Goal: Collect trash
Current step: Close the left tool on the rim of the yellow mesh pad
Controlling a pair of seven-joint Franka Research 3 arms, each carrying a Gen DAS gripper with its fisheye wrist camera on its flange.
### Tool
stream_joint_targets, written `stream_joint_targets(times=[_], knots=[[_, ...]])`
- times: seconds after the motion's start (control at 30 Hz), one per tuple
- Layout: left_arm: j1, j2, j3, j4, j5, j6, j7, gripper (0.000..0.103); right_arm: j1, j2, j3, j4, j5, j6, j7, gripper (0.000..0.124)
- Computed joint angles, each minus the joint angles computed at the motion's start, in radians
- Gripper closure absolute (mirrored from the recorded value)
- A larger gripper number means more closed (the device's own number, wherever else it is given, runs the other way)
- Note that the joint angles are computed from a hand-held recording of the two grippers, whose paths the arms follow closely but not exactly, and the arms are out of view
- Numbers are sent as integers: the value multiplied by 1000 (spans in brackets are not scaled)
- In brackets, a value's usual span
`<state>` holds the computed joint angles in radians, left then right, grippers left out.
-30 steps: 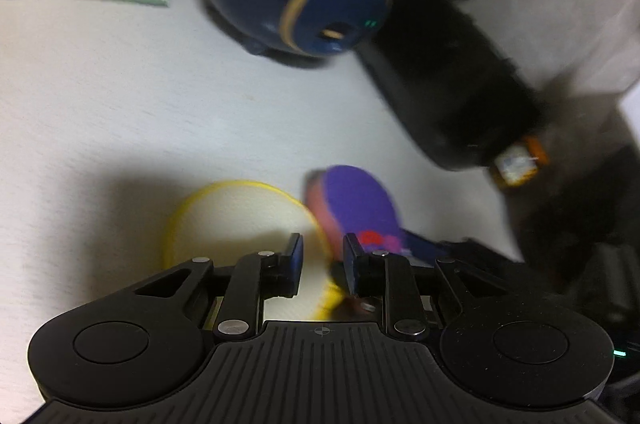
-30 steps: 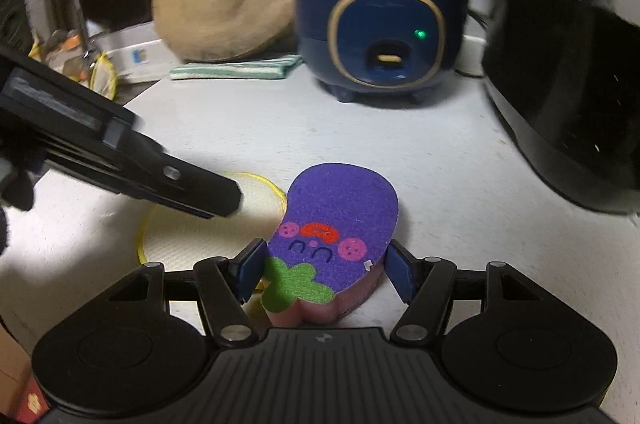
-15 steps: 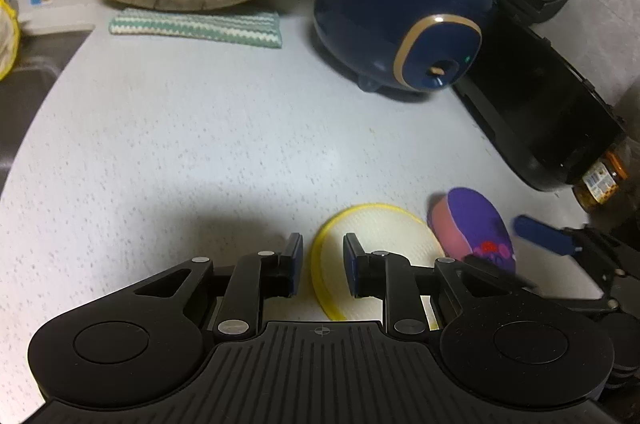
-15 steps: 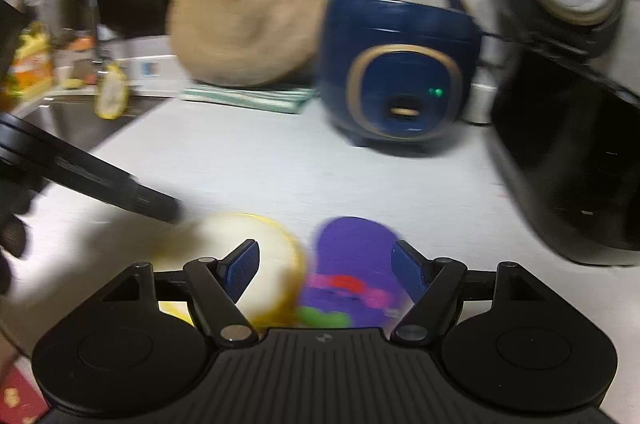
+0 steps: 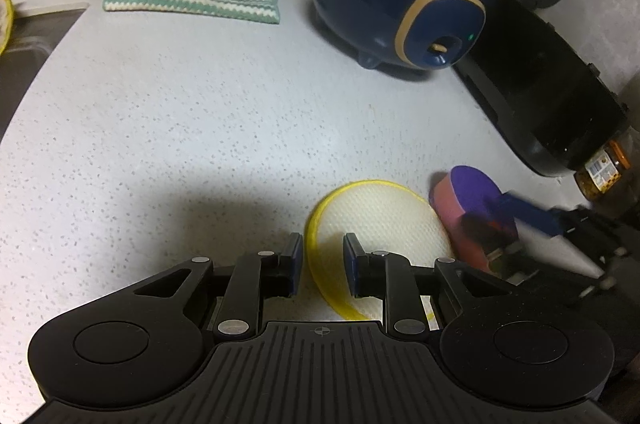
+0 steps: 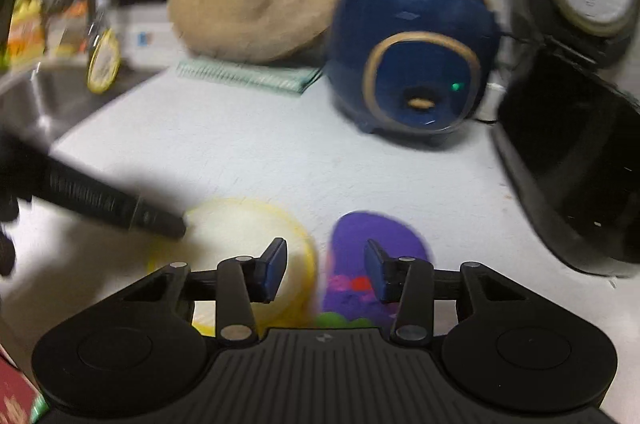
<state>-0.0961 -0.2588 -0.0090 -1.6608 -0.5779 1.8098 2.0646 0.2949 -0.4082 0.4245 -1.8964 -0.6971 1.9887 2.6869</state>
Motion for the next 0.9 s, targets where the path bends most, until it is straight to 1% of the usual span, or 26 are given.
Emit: stream_joint_targets(times=[0.03, 0.1, 0.17, 0.27, 0.33, 0.37, 0.4, 0.43, 0.6, 0.73, 0.8, 0.9], knots=[[0, 0, 0, 0, 1, -1, -1, 78, -8, -23, 0, -13, -6, -7, 34, 67], [0, -1, -2, -3, 3, 0, -4, 78, -24, -60, 0, -40, 0, -28, 83, 49], [0, -4, -1, -6, 2, 0, -3, 78, -19, -98, -37, -84, 68, 5, 103, 49], [1, -4, 1, -7, 4, 1, -4, 78, -8, -145, -91, -162, 197, 125, 117, 49], [5, -5, 4, -8, 6, 5, -7, 78, -24, -142, -83, -174, 229, 161, 115, 51], [7, -5, 5, -8, 9, 8, -8, 75, -33, -130, -73, -168, 233, 176, 101, 54], [12, -7, 3, -12, 21, 22, -11, 66, -40, -121, -63, -161, 237, 189, 86, 60], [15, -8, 4, -14, 28, 32, -14, 65, -45, -102, -55, -144, 241, 198, 65, 60], [46, 0, 23, -10, 61, 67, -51, 64, -46, 1, -38, -65, 233, 253, -15, 61], [70, 7, 37, -5, 80, 72, -68, 65, -21, 99, -47, 19, 202, 269, -69, 61], [81, 14, 48, -2, 66, 61, -72, 65, 3, 135, -64, 50, 197, 279, -97, 61], [96, 32, 66, 12, 9, 35, -93, 63, 34, 167, -86, 75, 188, 294, -117, 61]])
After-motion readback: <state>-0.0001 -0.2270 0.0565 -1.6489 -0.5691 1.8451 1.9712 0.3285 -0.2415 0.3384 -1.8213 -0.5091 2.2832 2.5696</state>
